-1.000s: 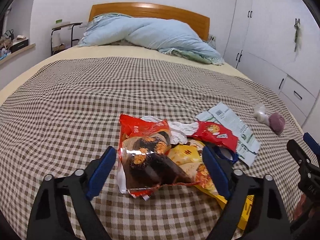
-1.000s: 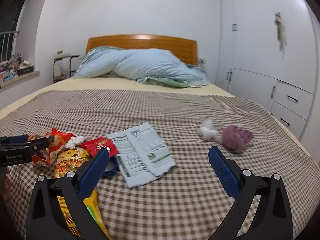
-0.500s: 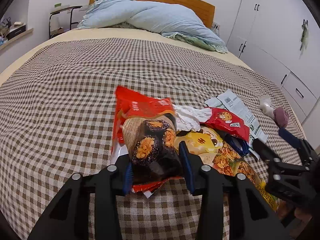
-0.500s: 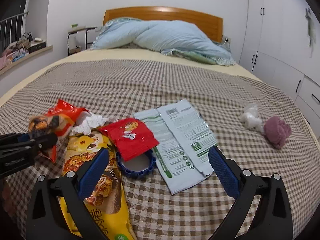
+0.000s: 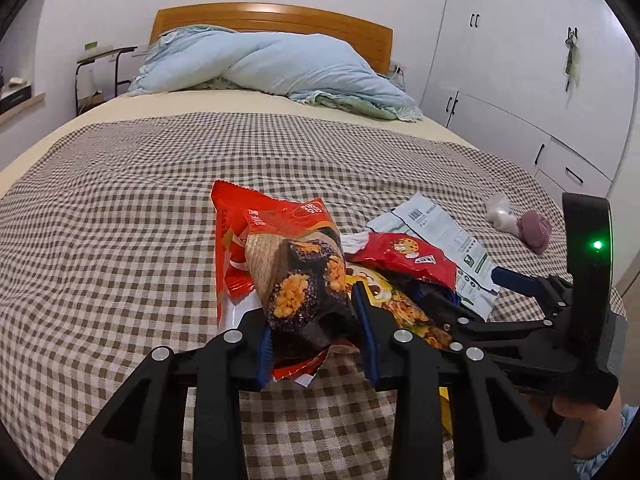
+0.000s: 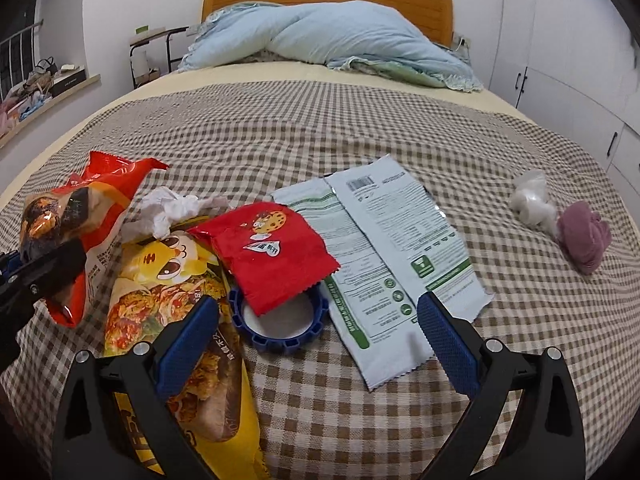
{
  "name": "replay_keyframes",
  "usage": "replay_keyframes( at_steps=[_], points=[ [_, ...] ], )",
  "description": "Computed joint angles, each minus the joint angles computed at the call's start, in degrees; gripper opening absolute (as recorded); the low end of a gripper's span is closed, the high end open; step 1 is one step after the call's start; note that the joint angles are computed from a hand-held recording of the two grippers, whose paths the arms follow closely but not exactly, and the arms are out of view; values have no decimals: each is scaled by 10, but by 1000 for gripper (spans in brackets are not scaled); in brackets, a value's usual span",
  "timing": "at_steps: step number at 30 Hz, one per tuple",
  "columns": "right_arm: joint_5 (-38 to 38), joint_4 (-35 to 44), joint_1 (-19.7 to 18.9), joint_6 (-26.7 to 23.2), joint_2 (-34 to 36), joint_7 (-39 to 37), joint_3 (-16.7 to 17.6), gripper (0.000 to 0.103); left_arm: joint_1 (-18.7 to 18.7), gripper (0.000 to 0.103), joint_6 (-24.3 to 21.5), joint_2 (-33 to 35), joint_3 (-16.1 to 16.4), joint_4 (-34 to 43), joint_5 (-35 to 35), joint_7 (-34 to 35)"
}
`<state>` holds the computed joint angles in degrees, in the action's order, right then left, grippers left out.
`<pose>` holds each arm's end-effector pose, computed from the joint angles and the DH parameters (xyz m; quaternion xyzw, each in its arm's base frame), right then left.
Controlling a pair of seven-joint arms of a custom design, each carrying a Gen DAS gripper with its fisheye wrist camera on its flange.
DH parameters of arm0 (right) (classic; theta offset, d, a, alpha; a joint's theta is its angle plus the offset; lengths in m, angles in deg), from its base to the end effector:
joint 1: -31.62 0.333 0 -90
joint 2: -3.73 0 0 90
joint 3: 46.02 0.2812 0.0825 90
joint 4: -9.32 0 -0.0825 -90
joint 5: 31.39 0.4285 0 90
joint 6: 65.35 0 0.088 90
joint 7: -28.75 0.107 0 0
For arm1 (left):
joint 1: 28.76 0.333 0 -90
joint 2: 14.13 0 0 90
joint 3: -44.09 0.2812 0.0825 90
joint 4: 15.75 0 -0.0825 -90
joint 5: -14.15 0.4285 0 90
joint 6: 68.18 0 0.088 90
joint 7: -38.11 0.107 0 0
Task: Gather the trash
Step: 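Close the right tool on the blue round lid while the left tool holds the cookie wrapper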
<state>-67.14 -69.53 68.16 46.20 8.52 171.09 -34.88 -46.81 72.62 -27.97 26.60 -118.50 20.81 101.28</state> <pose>0.4701 0.4487 0.6953 -0.6556 0.6549 -0.2756 0.2555 0.4609 -0.3570 0.7124 -0.5571 0.7049 -0.3972 0.1870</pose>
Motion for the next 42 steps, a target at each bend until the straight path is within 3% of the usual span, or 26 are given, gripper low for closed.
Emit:
replay_keyframes(
  at_steps=[7,10,18,42],
  points=[
    [13,2,-1,-4,3,-5,-2,94,-3,32,-3,8,1,7,-8,3],
    [31,-2,-5,7,2,-13,-2,74,-4,32,-4,6,2,5,-11,6],
    [75,-19,-16,32,-7,-32,-2,52,-5,32,-2,4,3,0,-16,10],
    [22,-38,-12,58,-29,-8,12,52,-5,32,9,-11,1,-18,-18,16]
  ],
)
